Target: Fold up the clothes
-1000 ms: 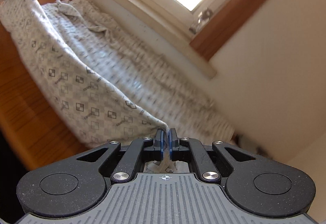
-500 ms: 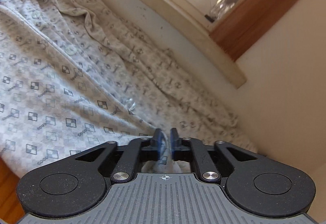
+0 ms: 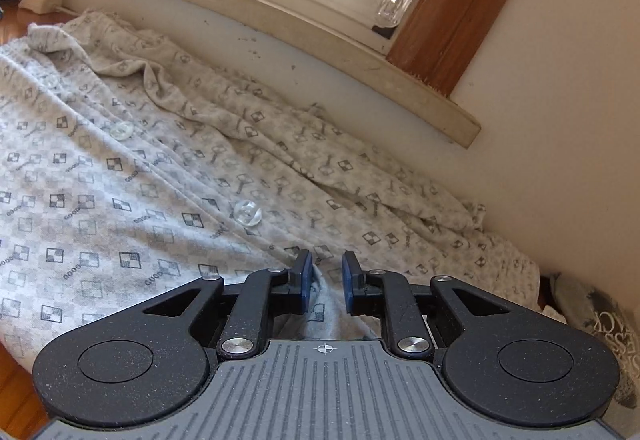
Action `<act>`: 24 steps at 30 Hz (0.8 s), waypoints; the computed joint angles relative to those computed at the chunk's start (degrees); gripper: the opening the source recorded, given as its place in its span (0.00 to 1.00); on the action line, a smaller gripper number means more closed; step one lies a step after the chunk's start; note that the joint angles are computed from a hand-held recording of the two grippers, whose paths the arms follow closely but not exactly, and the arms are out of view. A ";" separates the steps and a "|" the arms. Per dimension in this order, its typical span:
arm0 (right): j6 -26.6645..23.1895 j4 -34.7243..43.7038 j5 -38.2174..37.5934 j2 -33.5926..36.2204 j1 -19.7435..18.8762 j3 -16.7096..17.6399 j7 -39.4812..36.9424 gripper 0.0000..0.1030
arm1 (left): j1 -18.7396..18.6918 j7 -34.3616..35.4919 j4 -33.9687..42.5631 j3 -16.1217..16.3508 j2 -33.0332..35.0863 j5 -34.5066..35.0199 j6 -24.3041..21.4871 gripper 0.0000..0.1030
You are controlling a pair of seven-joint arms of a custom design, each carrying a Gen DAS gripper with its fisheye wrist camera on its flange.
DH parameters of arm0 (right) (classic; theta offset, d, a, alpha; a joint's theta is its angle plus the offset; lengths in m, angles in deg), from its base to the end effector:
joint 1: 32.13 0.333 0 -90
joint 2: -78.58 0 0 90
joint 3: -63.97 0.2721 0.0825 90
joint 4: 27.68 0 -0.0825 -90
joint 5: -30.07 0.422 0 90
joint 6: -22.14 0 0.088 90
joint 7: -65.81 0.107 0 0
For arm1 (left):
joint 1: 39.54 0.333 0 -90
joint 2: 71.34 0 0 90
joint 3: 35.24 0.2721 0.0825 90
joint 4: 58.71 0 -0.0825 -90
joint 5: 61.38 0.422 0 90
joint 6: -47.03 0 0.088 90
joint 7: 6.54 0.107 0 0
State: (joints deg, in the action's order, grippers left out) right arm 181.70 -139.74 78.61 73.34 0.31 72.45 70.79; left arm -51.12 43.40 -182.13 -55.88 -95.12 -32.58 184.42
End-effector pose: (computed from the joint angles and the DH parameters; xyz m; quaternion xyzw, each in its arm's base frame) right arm 0.4884 0.3822 0.5588 -0.8650 0.0127 -0.2597 0.4291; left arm 0.4460 -0.3008 0.5813 -0.5964 0.6921 -0.2414 0.3273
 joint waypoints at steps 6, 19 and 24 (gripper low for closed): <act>1.31 -0.58 -0.06 -0.18 0.33 0.06 -0.77 0.17 | 0.52 -1.95 2.91 -0.70 4.25 3.88 -7.27 0.39; -11.00 2.07 5.66 -1.69 -2.42 -2.58 7.37 0.72 | -2.41 -2.20 19.20 1.55 24.19 6.30 14.31 0.43; -15.97 0.51 9.76 -4.74 -3.98 -4.43 8.10 0.70 | -6.58 11.00 39.25 2.09 42.99 -1.59 15.01 0.30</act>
